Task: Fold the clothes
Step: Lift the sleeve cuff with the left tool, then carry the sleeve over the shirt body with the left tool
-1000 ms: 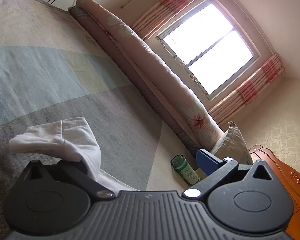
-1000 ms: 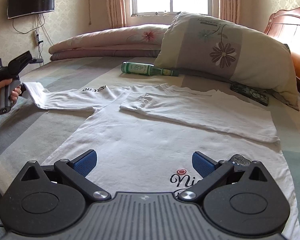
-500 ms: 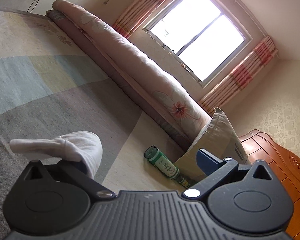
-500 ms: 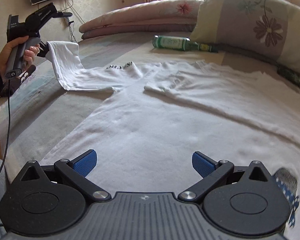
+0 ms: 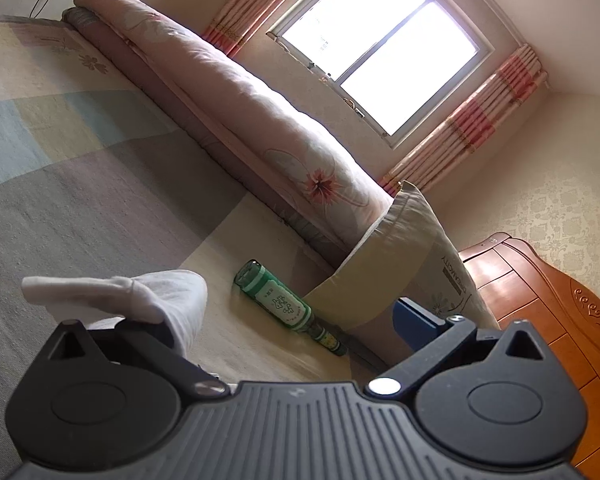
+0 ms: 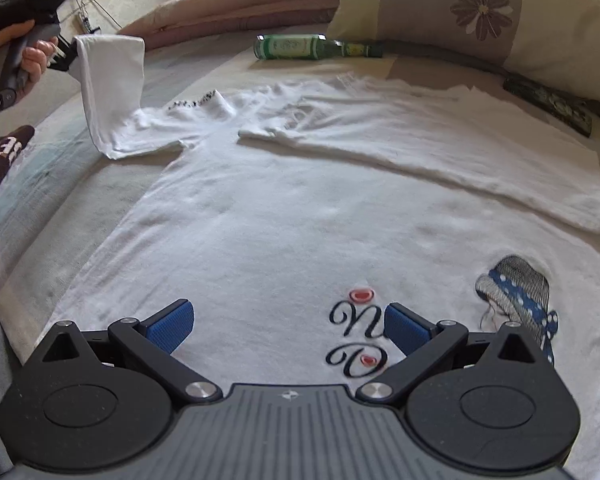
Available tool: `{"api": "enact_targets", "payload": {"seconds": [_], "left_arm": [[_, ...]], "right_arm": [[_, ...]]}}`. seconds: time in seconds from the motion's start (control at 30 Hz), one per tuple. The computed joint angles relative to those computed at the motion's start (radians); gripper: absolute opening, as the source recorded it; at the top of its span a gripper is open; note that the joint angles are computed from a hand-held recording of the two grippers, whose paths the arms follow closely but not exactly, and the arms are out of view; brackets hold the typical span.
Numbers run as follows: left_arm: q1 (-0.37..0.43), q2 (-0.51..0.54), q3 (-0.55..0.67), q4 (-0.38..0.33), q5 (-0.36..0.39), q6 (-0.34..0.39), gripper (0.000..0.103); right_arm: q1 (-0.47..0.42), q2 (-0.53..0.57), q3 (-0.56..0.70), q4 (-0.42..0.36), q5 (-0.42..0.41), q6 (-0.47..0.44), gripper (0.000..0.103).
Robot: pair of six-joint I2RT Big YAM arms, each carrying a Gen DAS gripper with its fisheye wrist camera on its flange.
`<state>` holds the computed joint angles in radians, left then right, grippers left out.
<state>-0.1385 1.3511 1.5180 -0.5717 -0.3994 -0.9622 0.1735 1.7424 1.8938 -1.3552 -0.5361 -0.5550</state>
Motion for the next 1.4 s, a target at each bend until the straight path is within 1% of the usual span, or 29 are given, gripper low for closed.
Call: {"api": "enact_targets", "payload": {"seconds": [0.07, 0.2, 0.33, 0.43, 0.57, 0.7, 0.9, 1.13, 1.27, 1.37, 1.4], "left_arm": [[-0.011, 0.015, 0.021, -0.002, -0.007, -0.01, 0.102], [-0.033, 0.058, 0.086, -0.02, -0.023, -0.022, 0.102], [-0.054, 0.11, 0.161, -0.048, -0.034, -0.02, 0.102], [-0.072, 0.148, 0.216, -0.07, -0.038, -0.016, 0.102], [-0.097, 0.201, 0.294, -0.104, -0.043, 0.0, 0.102], [-0.118, 0.255, 0.379, -0.144, -0.042, 0.012, 0.102], [-0.141, 0.334, 0.499, -0.184, -0.034, 0.027, 0.102], [-0.17, 0.438, 0.657, -0.247, -0.002, 0.056, 0.102], [-0.183, 0.503, 0.759, -0.297, 0.009, 0.069, 0.102], [-0.194, 0.558, 0.843, -0.339, -0.002, 0.079, 0.102], [-0.195, 0.579, 0.876, -0.355, 0.008, 0.082, 0.102]], "right_arm": [[-0.006, 0.009, 0.009, -0.035, -0.005, -0.004, 0.103], [-0.024, 0.0, 0.013, -0.049, -0.037, -0.003, 0.103], [-0.045, -0.007, 0.024, -0.065, -0.065, -0.021, 0.103], [-0.053, -0.025, 0.008, -0.045, -0.043, -0.048, 0.103], [-0.06, -0.056, -0.035, 0.011, 0.002, -0.073, 0.103], [-0.074, -0.053, -0.028, 0.003, -0.015, -0.07, 0.103], [-0.093, -0.058, -0.023, 0.02, -0.041, -0.05, 0.103], [-0.116, -0.054, -0.014, 0.034, -0.05, -0.028, 0.103], [-0.126, -0.051, -0.007, 0.04, -0.055, -0.02, 0.103], [-0.134, -0.053, -0.006, 0.046, -0.059, -0.019, 0.103], [-0.136, -0.053, -0.006, 0.048, -0.059, -0.018, 0.103]]}}
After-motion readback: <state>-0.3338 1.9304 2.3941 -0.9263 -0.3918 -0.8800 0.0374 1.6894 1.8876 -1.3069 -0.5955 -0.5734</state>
